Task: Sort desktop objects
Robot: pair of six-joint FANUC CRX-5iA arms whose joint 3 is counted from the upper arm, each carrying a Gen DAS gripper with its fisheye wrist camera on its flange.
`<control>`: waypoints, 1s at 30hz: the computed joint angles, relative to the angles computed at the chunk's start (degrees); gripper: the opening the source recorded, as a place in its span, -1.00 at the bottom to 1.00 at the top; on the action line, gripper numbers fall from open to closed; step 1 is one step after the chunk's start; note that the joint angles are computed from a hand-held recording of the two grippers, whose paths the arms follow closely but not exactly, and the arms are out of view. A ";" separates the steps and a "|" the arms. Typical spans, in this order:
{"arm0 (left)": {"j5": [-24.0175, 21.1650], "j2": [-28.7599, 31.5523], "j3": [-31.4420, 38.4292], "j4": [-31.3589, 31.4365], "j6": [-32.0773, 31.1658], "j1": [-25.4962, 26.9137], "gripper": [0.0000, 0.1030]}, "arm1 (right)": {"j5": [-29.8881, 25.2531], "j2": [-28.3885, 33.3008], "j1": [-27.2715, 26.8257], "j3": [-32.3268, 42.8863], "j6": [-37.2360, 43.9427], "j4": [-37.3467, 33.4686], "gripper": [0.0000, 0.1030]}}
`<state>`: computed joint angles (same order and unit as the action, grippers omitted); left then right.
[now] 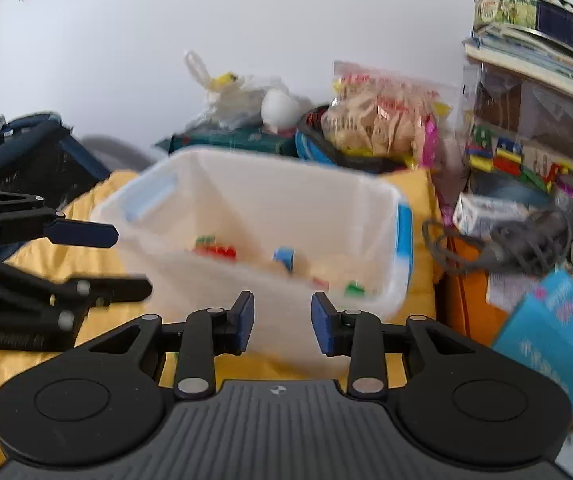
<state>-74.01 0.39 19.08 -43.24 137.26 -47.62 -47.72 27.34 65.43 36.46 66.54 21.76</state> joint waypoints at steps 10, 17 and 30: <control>6.55 3.72 -4.57 20.50 -8.73 14.49 0.22 | -6.10 -0.76 1.05 -1.81 0.89 -5.61 -0.30; 6.90 0.62 -7.04 16.18 -2.69 9.86 -0.20 | -7.53 -0.89 1.53 -2.30 3.03 -7.76 -0.30; -2.78 1.28 -6.46 -0.29 9.01 -8.62 -0.18 | -11.90 13.05 0.56 17.41 7.67 -9.52 -0.30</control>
<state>-76.79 1.67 12.63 -43.53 146.27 -56.24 -59.62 40.39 65.99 53.88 74.21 12.24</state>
